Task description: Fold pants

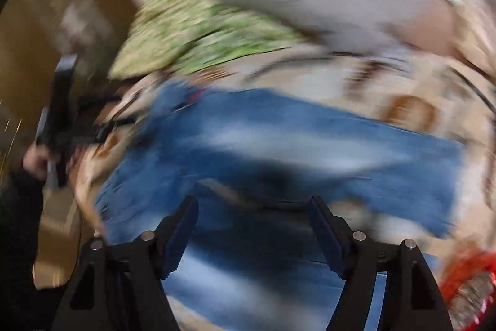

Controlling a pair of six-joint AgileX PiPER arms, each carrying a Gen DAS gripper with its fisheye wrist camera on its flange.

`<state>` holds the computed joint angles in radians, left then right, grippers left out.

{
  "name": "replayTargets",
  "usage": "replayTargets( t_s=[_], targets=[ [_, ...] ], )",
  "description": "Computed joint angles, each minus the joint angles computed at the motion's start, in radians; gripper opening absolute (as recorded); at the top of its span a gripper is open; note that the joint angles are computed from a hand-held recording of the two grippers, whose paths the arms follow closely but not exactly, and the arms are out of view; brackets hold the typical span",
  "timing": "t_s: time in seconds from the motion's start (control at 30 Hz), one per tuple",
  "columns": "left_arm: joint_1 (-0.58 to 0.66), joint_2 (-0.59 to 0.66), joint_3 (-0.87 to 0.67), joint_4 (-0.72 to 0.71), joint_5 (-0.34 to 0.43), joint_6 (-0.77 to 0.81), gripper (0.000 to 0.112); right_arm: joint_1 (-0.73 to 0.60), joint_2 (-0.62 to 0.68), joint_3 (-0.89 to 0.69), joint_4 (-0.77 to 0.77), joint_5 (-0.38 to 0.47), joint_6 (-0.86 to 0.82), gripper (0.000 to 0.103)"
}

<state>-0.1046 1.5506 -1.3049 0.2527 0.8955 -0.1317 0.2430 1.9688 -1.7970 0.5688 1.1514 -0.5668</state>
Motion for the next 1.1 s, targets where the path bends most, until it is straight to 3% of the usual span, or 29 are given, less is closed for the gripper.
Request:
replayTargets(
  t_s=[0.1,0.17,0.33,0.47,0.53,0.57,0.6,0.7,0.73,0.83,0.87,0.97,1.1],
  targets=[
    [0.146,-0.130,0.079,-0.083,0.019,0.164,0.096,0.148,-0.018,0.064,0.054,-0.043,-0.019,0.076],
    [0.192,-0.131,0.096,-0.116,-0.006,0.207,0.099,0.233,-0.034,0.120,0.075,-0.105,-0.020,0.076],
    [0.268,0.063,0.017,-0.326,-0.073,0.287,0.099,0.434,0.005,0.175,-0.002,-0.316,0.074,0.076],
    [0.259,0.255,-0.127,-0.419,-0.084,0.293,0.099,0.596,0.089,0.117,-0.349,-0.557,0.323,0.076],
    [0.259,0.358,-0.220,-0.459,-0.060,0.301,0.099,0.644,0.144,0.066,-0.549,-0.605,0.489,0.076],
    [0.257,0.398,-0.260,-0.455,-0.039,0.292,0.098,0.660,0.176,0.035,-0.649,-0.608,0.572,0.076],
    [0.257,0.447,-0.311,-0.456,-0.011,0.285,0.088,0.672,0.215,-0.007,-0.749,-0.593,0.648,0.075],
    [0.294,0.549,-0.422,-0.552,0.077,0.348,0.027,0.691,0.278,-0.060,-0.930,-0.579,0.841,0.071],
    [0.307,0.582,-0.456,-0.599,0.113,0.376,0.015,0.682,0.292,-0.067,-0.914,-0.594,0.840,0.065],
    [0.301,0.577,-0.455,-0.591,0.085,0.402,0.008,0.665,0.348,-0.156,-0.841,-0.563,0.768,0.038],
    [0.306,0.565,-0.444,-0.593,0.065,0.396,0.008,0.656,0.367,-0.195,-0.781,-0.552,0.715,0.012],
    [0.345,0.530,-0.424,-0.619,0.016,0.346,0.007,0.669,0.403,-0.283,-0.714,-0.548,0.628,0.011],
    [0.312,0.524,-0.401,-0.472,-0.011,0.236,0.007,0.648,0.473,-0.438,-0.584,-0.460,0.558,0.011]
  ],
)
